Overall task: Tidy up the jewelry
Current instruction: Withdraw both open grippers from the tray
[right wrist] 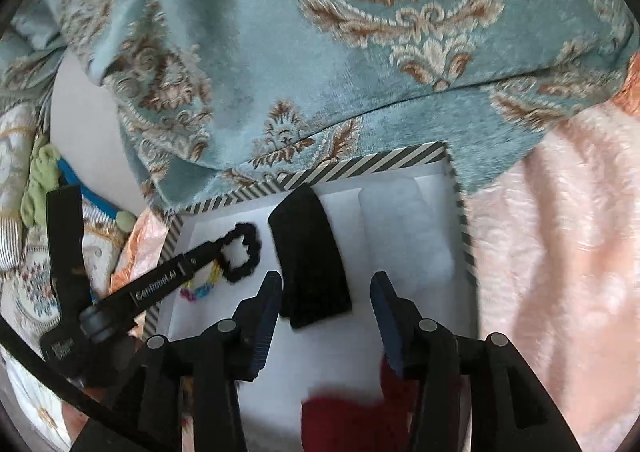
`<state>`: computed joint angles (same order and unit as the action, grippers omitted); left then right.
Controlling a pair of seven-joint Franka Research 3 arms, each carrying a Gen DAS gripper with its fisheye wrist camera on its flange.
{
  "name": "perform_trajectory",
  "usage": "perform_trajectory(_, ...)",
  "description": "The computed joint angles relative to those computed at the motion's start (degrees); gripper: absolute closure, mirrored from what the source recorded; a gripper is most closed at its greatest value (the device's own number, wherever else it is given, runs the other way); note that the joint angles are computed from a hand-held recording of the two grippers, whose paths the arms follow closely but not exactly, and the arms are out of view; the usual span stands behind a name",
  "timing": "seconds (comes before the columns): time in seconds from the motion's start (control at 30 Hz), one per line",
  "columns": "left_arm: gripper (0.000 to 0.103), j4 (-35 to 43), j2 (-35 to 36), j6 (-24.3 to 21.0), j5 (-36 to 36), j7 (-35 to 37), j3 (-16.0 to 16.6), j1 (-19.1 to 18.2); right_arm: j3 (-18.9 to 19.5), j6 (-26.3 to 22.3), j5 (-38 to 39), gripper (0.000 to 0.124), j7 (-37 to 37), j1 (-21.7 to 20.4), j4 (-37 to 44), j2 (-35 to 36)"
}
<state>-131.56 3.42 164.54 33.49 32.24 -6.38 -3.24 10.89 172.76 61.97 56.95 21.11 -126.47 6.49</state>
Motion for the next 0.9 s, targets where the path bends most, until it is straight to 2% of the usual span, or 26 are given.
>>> perform_trajectory(0.2, 0.064, -4.7, -6.7, -2.1, 6.3, -3.9, -1.6, -0.2, -0.1, 2.7, -1.4, 0.079, -0.4, 2.4, -6.6, -5.6)
perform_trajectory(0.5, 0.064, -14.5, -20.7, -5.2, 14.6, -13.2, -7.3, 2.4, -2.0, 5.2, 1.0, 0.079, -1.8, 7.7, -13.6, -11.9)
perform_trajectory(0.77, 0.064, -22.9, -30.4, -7.1, 12.2, -14.5, -9.8, 1.6, -3.8, 6.7, -1.7, 0.077, 0.3, 12.6, -19.0, -17.1)
perform_trajectory(0.9, 0.064, -26.9, -35.8, -8.6, 11.9, -15.8, -11.5, 1.2, -6.6, 9.6, 0.7, 0.065, -1.6, 17.8, -21.7, -19.9)
